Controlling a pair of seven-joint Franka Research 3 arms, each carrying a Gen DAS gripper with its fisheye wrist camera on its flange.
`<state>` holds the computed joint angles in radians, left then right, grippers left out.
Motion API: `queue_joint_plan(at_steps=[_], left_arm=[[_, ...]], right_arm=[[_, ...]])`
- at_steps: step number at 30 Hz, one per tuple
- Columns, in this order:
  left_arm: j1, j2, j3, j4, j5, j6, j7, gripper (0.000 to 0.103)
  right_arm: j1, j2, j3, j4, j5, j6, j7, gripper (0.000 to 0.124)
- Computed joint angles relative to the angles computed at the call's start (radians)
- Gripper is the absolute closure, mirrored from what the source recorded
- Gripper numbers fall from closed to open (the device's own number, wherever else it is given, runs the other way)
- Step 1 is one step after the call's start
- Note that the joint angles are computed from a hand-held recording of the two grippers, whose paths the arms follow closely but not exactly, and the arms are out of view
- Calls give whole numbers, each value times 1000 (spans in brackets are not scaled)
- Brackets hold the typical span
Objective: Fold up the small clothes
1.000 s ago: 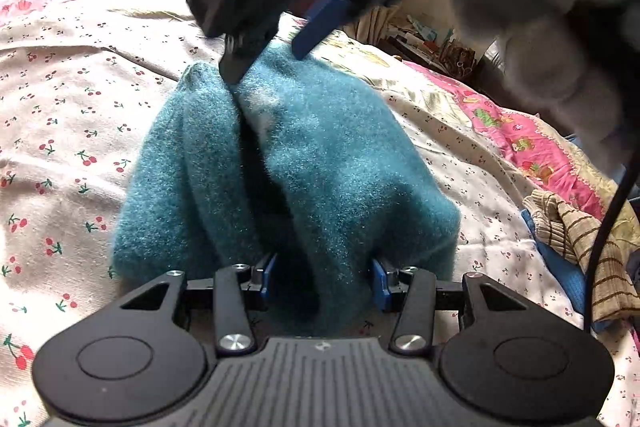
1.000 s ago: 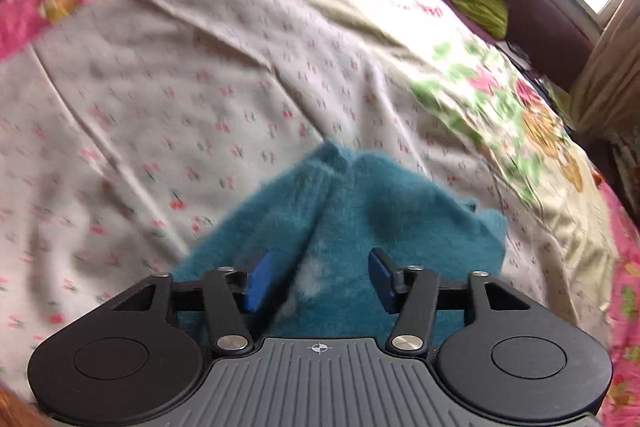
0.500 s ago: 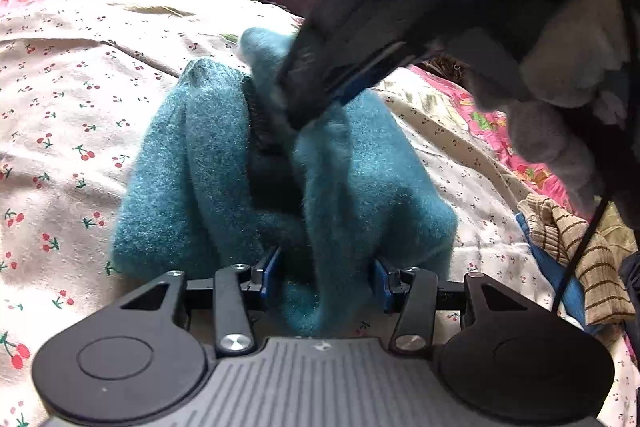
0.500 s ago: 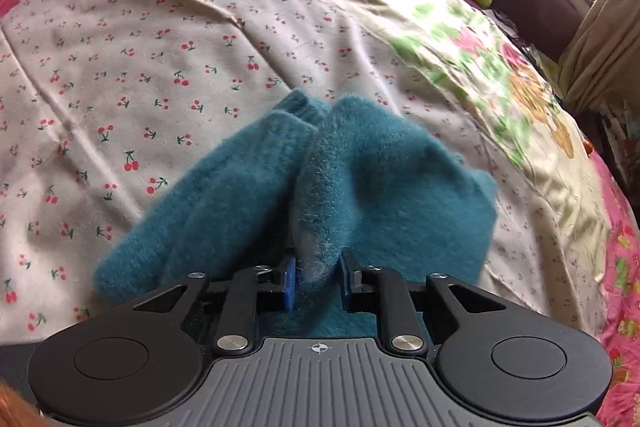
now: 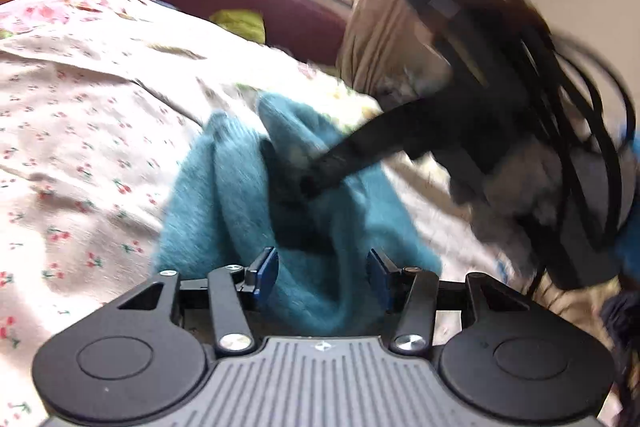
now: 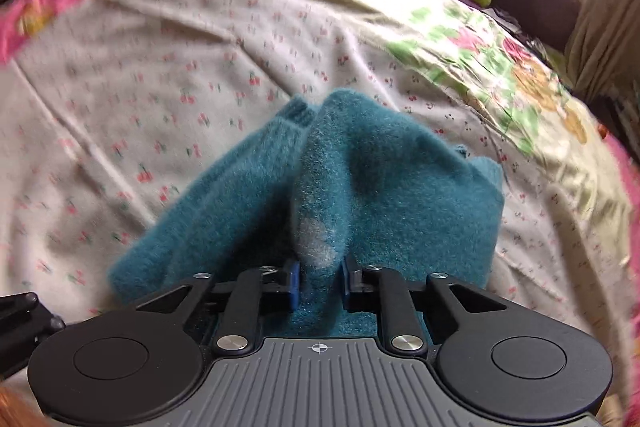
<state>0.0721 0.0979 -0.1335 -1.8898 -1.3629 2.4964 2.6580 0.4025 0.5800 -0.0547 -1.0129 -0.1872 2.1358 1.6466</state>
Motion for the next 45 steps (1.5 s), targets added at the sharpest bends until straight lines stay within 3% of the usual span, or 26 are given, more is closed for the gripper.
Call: queue_joint_plan(at_steps=[4, 8, 11, 14, 17, 19, 22, 23, 24, 27, 28, 33, 38, 43, 45], left_arm=[[20, -3, 16, 2, -127, 8, -13, 40], [-16, 75, 7, 76, 148, 193, -279, 41], [13, 127, -8, 132, 268, 115, -426, 42], [77, 147, -54, 175, 182, -5, -371, 42], [87, 174, -67, 225, 171, -34, -367, 38], [64, 220, -61, 292, 287, -29, -442, 32], [26, 318, -52, 418, 496, -38, -599, 34], [21, 330, -55, 431, 534, -40, -627, 37], [19, 336, -61, 437, 561, -34, -641, 50], [33, 353, -98, 459, 595, -17, -657, 73], [44, 369, -117, 486, 596, -33, -655, 76], [97, 482, -222, 680, 581, -105, -627, 77], [121, 584, -275, 852, 537, -139, -599, 78], [114, 717, -249, 1007, 606, -195, -696, 78], [126, 711, -231, 957, 644, -192, -744, 78]], right_arm=[[-40, -73, 23, -116, 72, 96, 14, 106], [-68, -129, 37, -194, 121, 152, 2, 106], [-83, -163, 45, -244, 149, 188, -13, 106], [-94, -185, 52, -286, 174, 217, -27, 106], [-100, -194, 56, -312, 192, 237, -35, 106], [-101, -205, 57, -337, 197, 259, -40, 106], [-108, -227, 62, -376, 217, 288, -52, 106], [-111, -236, 65, -390, 226, 296, -57, 106], [-115, -246, 67, -405, 237, 307, -61, 106], [-120, -275, 74, -442, 262, 335, -68, 106], [-120, -283, 74, -448, 266, 344, -65, 106], [-125, -286, 75, -421, 310, 391, -10, 107], [-122, -212, 85, -335, 369, 442, 57, 107], [-93, -66, 83, -218, 377, 369, 143, 106], [-64, -26, 67, -208, 331, 368, 153, 106]])
